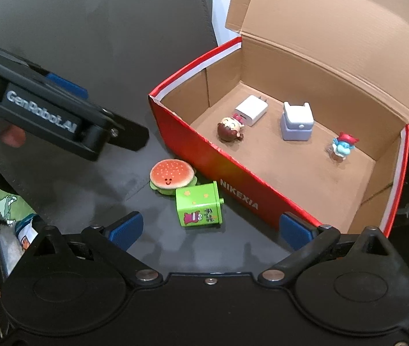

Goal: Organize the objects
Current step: 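Move both tools toward the hamburger and green box figures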

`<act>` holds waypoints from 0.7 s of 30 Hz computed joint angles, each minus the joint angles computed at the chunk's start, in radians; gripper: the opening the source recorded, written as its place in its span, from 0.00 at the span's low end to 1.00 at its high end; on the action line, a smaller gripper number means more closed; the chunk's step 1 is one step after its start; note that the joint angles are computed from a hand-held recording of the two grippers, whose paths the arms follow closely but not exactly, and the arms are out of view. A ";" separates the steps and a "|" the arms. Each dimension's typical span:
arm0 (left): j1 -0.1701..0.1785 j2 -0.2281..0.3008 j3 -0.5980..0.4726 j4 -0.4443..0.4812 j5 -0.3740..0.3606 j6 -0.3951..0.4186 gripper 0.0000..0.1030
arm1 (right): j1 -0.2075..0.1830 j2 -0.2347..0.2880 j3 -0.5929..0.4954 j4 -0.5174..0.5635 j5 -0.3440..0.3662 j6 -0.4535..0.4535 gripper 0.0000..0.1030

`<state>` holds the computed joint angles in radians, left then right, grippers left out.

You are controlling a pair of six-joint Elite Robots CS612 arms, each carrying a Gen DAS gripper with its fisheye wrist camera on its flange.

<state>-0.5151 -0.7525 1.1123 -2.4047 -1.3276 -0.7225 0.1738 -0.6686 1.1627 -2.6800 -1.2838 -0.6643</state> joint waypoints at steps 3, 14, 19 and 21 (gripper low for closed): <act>0.003 0.011 -0.009 0.005 -0.002 -0.020 0.97 | 0.002 0.012 -0.014 0.005 -0.004 0.004 0.96; 0.021 0.043 -0.032 0.018 -0.063 -0.105 0.77 | 0.004 0.057 -0.070 0.029 0.011 -0.032 0.85; 0.028 0.055 -0.039 0.028 -0.091 -0.150 0.69 | 0.007 0.078 -0.099 0.052 0.004 -0.043 0.85; 0.030 0.061 -0.044 0.033 -0.101 -0.162 0.67 | 0.007 0.089 -0.112 0.060 0.008 -0.046 0.85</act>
<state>-0.4855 -0.6914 1.0680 -2.3717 -1.4282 -0.8844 0.1804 -0.5798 1.0509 -2.6205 -1.2756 -0.7104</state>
